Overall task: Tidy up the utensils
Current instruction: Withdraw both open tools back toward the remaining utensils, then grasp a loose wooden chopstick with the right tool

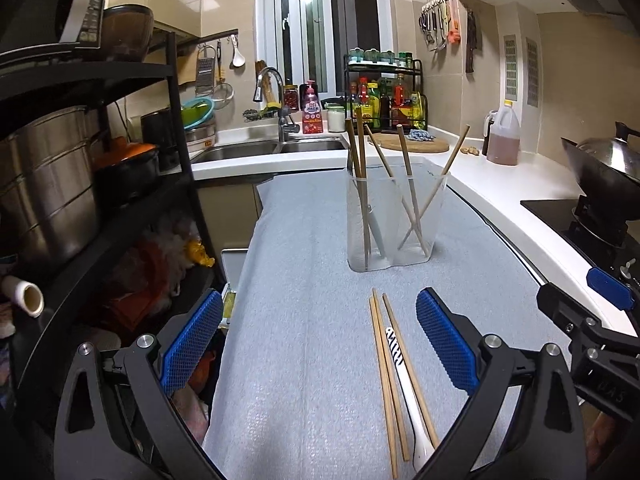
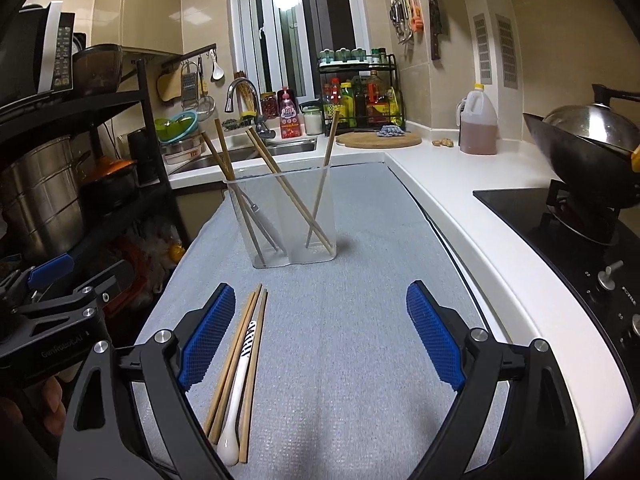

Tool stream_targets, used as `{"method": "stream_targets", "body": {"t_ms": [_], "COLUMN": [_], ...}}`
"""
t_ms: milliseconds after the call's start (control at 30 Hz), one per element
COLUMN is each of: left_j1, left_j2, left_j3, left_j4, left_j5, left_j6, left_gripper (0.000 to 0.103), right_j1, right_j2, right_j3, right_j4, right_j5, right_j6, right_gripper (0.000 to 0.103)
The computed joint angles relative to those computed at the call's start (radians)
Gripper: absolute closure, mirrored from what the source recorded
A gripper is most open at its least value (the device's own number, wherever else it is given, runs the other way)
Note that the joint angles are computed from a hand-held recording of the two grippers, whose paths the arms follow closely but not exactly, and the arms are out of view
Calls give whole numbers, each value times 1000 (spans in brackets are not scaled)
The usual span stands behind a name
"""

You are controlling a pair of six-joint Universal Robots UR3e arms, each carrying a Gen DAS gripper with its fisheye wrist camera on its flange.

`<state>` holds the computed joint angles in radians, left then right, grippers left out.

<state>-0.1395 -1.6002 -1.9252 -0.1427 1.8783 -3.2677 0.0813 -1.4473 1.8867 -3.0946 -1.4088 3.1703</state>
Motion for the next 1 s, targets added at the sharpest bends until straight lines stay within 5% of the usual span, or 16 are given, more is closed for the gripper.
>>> {"method": "stream_targets", "body": {"t_ms": [533,1000], "left_j1": [-101,-88], "left_j2": [143,210], "left_j3": [-222,-366], "left_j4": [86,161], "left_j5": [87,108], "left_j6": [-36,-48], "left_gripper": [9,9], "right_j1": [1,30], "right_j2": [-216,-233], "right_j3": [280,378], "right_j4": [-52,-119], "right_j5": [12,-24], "right_j6": [-30,-48], "right_gripper": [17,17]}}
